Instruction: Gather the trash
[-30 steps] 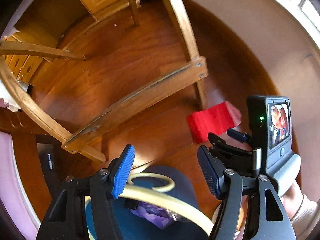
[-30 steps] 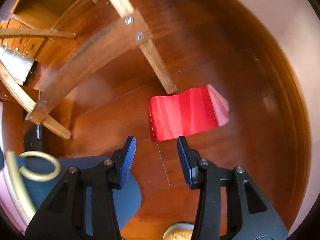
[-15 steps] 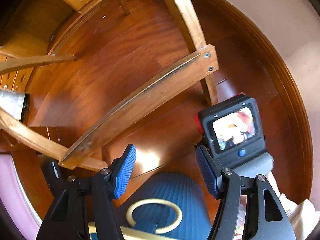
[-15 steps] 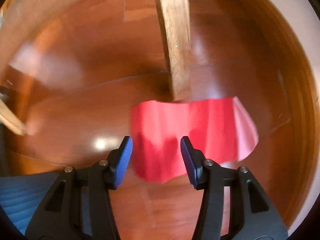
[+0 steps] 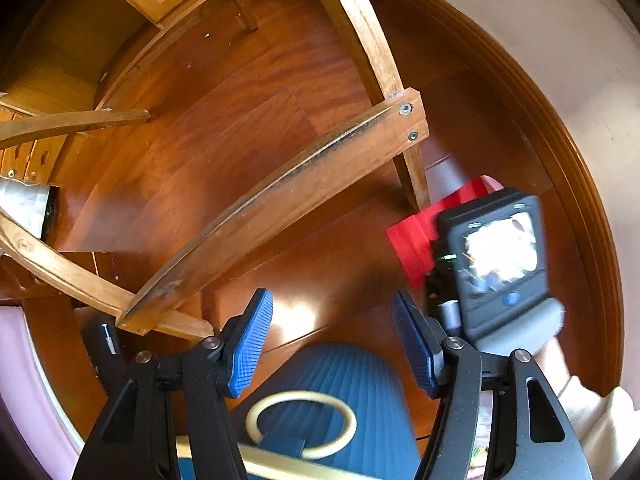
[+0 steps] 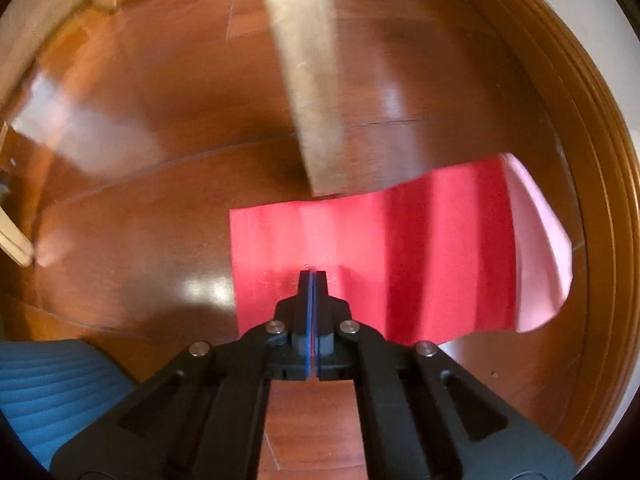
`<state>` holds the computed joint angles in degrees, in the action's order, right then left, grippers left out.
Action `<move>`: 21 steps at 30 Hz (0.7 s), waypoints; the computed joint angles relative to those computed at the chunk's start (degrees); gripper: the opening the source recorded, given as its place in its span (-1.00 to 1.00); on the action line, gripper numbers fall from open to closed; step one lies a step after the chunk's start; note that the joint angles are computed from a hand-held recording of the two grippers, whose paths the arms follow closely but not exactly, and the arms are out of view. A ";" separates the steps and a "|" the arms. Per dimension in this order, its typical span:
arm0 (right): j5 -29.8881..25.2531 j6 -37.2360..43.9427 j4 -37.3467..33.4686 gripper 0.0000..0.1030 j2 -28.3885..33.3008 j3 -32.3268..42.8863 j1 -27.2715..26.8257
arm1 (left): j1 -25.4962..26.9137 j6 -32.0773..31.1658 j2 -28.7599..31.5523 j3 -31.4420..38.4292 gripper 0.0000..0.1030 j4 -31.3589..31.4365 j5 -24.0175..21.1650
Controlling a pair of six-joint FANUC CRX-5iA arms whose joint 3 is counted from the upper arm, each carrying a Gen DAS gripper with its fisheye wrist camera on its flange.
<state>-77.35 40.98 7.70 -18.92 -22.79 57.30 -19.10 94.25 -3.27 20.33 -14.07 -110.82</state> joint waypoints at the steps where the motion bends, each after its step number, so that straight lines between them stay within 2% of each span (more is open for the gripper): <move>1: 0.42 -0.73 -0.36 -1.00 -1.53 -0.33 -0.28 | 0.07 -0.24 -0.32 0.11 0.22 0.11 -0.33; 6: 0.68 -6.94 0.76 -1.00 -10.63 -2.16 -0.05 | 0.16 -0.44 -1.70 0.22 0.21 0.90 -1.84; 9: 1.22 -8.92 -1.83 -1.00 -13.24 -2.22 -6.72 | 0.36 0.02 -2.36 0.23 0.21 1.76 -1.94; 10: 0.86 -8.62 -1.82 -0.91 -13.13 -2.23 -9.27 | 0.51 0.08 -2.61 0.13 0.21 2.25 -1.72; 11: 0.21 -7.92 -1.98 -0.45 -13.49 -2.42 -11.05 | 0.38 0.23 -2.71 0.14 0.21 2.30 -1.60; 13: 1.06 -6.49 -1.63 0.24 -13.45 -3.31 -13.87 | 0.25 0.36 -3.00 -0.05 0.21 2.47 -1.20; 17: 3.03 1.14 -3.51 0.24 -11.94 -3.01 -19.49 | 0.18 0.88 -2.91 -0.69 0.21 3.13 -0.29; 21: 4.29 9.89 -4.58 0.24 -5.76 -1.08 -23.36 | 0.41 1.13 -2.81 -1.23 0.21 3.58 0.20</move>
